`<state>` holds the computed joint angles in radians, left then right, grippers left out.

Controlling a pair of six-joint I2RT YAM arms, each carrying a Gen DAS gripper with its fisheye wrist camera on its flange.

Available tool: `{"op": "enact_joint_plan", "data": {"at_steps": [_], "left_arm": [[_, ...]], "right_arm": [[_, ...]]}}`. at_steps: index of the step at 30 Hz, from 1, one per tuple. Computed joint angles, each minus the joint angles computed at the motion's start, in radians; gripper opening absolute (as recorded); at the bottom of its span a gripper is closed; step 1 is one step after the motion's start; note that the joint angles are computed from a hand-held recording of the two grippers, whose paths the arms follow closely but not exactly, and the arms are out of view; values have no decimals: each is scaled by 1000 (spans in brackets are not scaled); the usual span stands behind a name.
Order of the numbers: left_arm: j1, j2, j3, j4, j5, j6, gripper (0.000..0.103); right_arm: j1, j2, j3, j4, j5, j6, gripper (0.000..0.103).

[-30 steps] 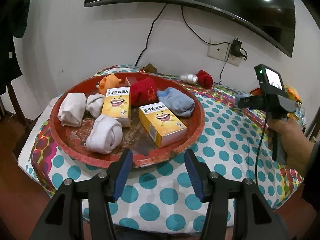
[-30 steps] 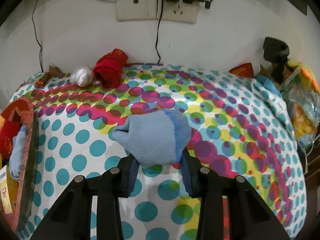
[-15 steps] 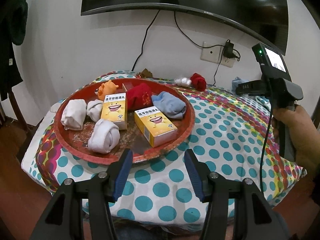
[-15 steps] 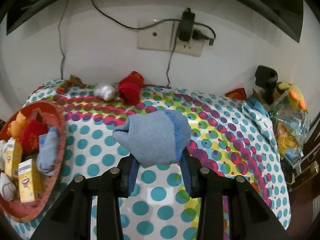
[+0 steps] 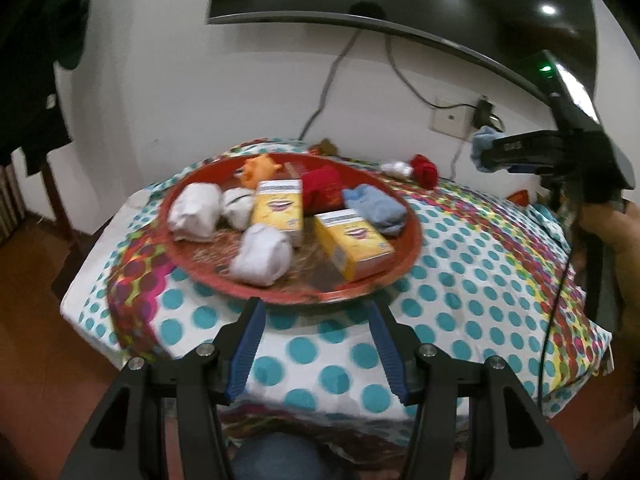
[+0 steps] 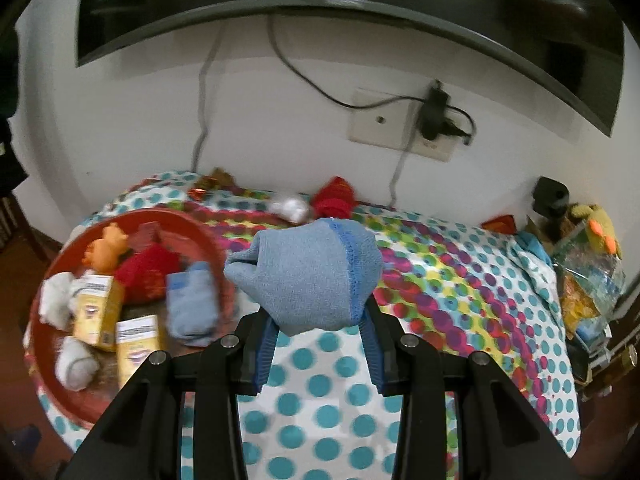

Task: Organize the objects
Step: 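Carry the light-blue sock over the red tray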

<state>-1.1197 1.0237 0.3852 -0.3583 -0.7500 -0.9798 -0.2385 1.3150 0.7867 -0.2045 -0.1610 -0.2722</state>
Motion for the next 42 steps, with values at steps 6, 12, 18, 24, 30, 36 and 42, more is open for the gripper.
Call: {"op": "enact_joint_plan", "data": {"at_steps": [6,12,18,24,30,36,42], "left_arm": [[46,-141,-52,-137,-6,-92,55],[102,-269,-82,-222,-3,-110,55],[249,-354,-130,-219,56,-49,55],[420,-408,-181,-168,150,24,55],[409,-360,-181,-129,144,32,55],[397,-340,-178,-115,147,37,55],[379,-331,-172,-119,139,25,55]], "right_arm": [[171,-82,-41,-35,67,55,36],[382,-61,-45,-37,158,133,36],[562,-10,-66,-13,198,159,36],[620,-49,-208,31,136,185,36],[597,-57,-298,69,106,161,36],[568,6,-287,106,103,178,36],[626,89,-244,145,163,218,37]]}}
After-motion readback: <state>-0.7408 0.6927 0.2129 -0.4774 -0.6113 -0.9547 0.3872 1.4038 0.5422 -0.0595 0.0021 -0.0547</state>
